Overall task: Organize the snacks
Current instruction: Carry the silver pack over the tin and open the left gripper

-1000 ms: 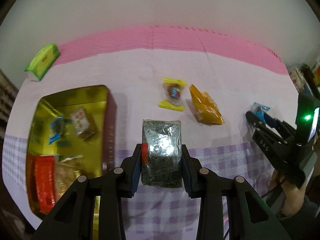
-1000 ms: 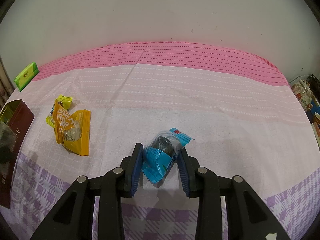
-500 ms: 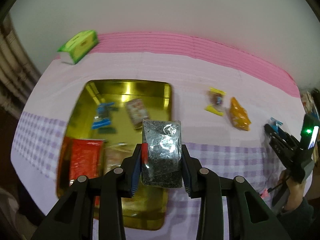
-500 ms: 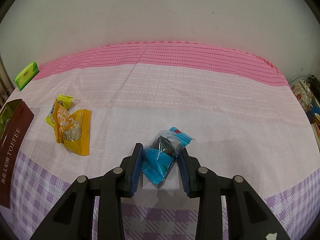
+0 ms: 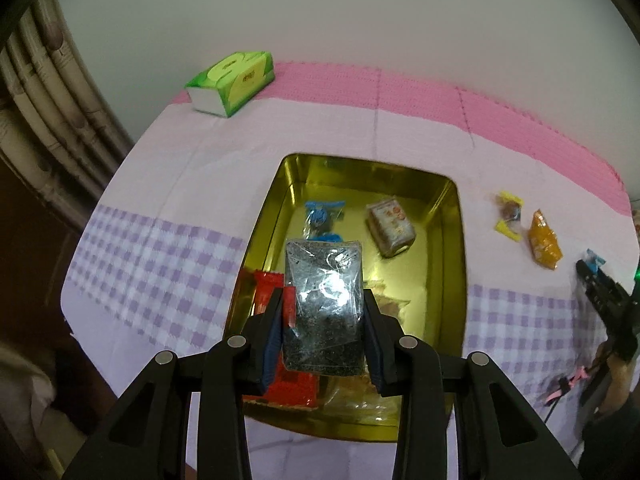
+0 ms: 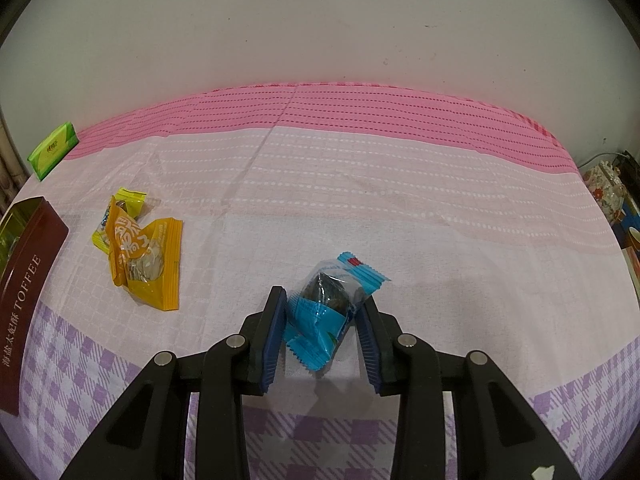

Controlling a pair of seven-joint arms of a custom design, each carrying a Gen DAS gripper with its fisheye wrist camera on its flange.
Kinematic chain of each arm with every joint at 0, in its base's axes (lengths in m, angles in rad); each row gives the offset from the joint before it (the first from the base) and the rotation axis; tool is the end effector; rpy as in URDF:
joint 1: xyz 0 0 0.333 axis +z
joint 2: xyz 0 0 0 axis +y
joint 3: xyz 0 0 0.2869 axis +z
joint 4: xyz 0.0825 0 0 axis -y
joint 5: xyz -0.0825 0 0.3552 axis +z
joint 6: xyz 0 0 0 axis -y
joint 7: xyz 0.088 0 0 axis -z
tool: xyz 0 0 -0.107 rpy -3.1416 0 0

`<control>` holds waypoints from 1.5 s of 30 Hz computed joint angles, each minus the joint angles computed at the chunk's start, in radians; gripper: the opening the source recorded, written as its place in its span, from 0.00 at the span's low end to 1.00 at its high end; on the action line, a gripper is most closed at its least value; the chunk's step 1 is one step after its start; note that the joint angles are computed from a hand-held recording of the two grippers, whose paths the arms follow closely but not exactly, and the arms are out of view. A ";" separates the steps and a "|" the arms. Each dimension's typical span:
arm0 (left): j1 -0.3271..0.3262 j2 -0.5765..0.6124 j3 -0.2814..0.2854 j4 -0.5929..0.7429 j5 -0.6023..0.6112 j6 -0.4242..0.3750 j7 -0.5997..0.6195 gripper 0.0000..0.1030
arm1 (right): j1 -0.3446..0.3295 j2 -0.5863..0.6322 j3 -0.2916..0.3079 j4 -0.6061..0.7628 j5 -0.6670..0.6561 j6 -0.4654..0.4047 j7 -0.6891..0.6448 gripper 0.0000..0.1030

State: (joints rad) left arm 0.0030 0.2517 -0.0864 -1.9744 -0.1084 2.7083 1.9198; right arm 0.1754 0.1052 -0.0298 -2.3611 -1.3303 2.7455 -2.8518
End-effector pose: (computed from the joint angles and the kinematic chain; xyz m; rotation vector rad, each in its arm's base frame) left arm 0.6091 -0.0443 0.3856 -1.6008 2.2576 -0.5126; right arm 0.4782 0.1092 0.2863 -1.3420 2.3096 -0.8087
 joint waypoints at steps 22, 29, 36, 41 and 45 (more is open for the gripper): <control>0.001 0.050 0.001 -0.017 0.027 -0.072 0.003 0.35 | 0.001 0.001 -0.001 0.001 0.000 0.001 -0.001 0.33; -0.004 0.050 0.006 -0.021 0.029 -0.082 0.008 0.35 | 0.001 0.001 -0.001 0.001 0.000 0.001 -0.001 0.33; -0.004 0.049 0.006 -0.028 0.033 -0.079 0.022 0.36 | 0.001 0.003 -0.001 0.001 -0.002 0.001 0.001 0.33; -0.004 0.049 0.005 -0.027 0.031 -0.080 0.029 0.36 | 0.002 0.003 -0.001 0.002 -0.001 0.000 -0.002 0.33; -0.005 0.048 0.006 -0.030 0.035 -0.074 0.030 0.36 | 0.002 0.003 -0.001 0.002 -0.001 0.001 -0.001 0.33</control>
